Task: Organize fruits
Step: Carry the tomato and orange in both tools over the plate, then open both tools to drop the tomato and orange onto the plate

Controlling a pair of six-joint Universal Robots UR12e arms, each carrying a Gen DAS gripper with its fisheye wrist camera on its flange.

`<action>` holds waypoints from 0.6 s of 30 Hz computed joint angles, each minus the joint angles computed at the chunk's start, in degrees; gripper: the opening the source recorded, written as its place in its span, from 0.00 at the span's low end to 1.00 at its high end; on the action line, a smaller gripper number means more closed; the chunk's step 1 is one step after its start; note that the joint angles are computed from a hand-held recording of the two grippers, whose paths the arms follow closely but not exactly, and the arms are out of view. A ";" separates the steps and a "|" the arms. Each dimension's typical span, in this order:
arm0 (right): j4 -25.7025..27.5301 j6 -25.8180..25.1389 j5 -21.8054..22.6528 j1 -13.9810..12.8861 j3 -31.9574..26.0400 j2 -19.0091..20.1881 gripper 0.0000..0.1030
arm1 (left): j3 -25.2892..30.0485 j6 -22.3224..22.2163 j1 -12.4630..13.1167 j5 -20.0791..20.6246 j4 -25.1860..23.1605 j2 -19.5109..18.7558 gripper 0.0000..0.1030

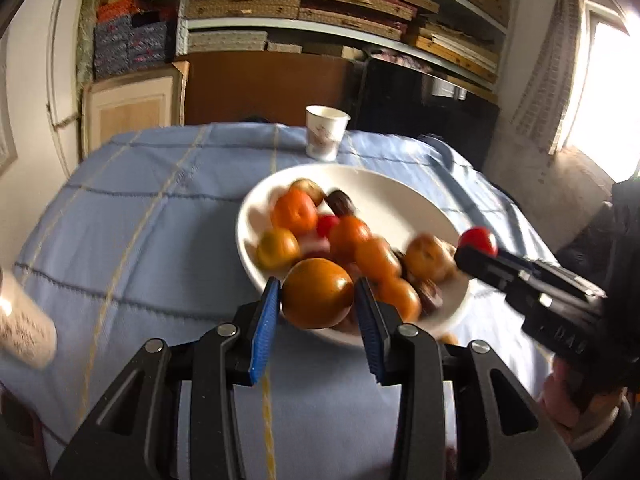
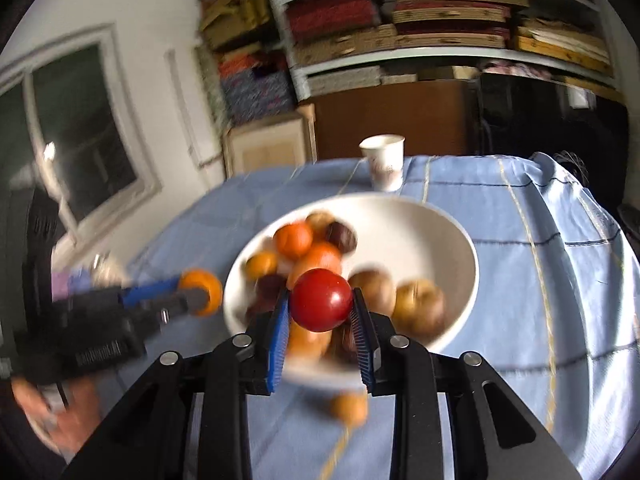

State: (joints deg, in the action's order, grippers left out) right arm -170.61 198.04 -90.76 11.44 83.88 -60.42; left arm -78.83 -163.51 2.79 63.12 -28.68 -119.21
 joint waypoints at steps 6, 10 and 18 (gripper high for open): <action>1.26 3.95 -1.92 -0.89 -5.68 3.73 0.29 | 5.41 -2.13 -1.76 3.54 0.03 -3.76 0.36; 1.75 6.99 -1.08 -1.77 -6.96 4.83 0.29 | 8.38 -3.76 -2.65 5.66 -0.27 -5.89 0.36; 2.83 8.55 -1.20 -2.60 -6.96 5.10 0.29 | 10.06 -3.99 -3.49 7.56 -0.75 -7.33 0.36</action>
State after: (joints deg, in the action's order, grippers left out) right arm -167.78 206.58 -91.97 8.84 76.92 -55.31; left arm -68.78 -167.50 -0.71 70.68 -29.43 -126.54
